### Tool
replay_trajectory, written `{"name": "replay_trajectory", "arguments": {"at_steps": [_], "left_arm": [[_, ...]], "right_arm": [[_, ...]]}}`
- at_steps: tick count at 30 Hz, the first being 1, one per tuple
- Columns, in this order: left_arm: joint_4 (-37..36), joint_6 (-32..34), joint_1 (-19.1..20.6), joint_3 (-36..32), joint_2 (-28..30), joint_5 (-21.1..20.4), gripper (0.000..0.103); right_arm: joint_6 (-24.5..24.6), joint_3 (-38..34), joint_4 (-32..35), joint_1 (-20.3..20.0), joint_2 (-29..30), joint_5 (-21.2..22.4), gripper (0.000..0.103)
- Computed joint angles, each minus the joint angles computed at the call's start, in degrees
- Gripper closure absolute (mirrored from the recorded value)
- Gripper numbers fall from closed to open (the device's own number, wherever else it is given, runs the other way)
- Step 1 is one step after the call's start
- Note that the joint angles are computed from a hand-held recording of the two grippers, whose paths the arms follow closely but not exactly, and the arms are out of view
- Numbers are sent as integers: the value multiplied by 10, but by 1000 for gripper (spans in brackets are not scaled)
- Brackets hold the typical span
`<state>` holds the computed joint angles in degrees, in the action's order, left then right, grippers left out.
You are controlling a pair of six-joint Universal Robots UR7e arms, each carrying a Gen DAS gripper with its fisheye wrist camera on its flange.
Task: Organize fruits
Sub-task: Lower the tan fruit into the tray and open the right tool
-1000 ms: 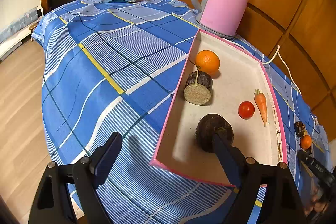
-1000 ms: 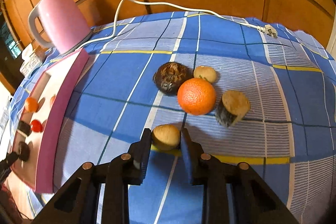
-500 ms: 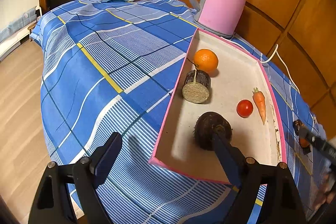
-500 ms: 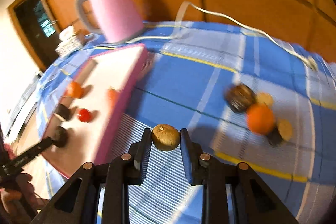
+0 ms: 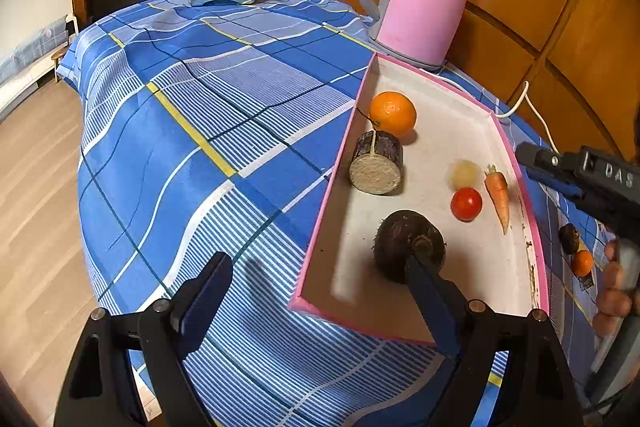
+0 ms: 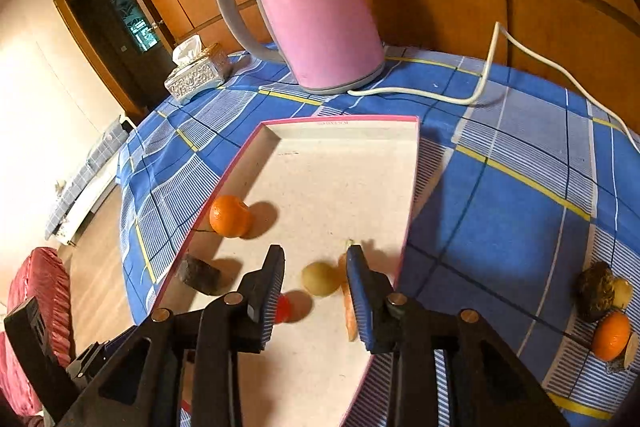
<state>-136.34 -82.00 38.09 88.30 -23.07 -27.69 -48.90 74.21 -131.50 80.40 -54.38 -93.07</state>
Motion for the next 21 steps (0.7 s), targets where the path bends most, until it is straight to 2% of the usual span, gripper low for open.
{"name": "replay_trajectory", "arguments": {"at_steps": [2, 9, 21], "left_arm": [[0, -1, 0, 0, 0, 1, 14], [1, 3, 0, -1, 1, -3, 14], [3, 15, -4, -7, 4, -6, 14]], "right_arm": [[-5, 13, -14, -2, -6, -7, 66], [-5, 42, -54, -22, -33, -20, 66], [-22, 100, -178, -69, -90, -53, 66]]}}
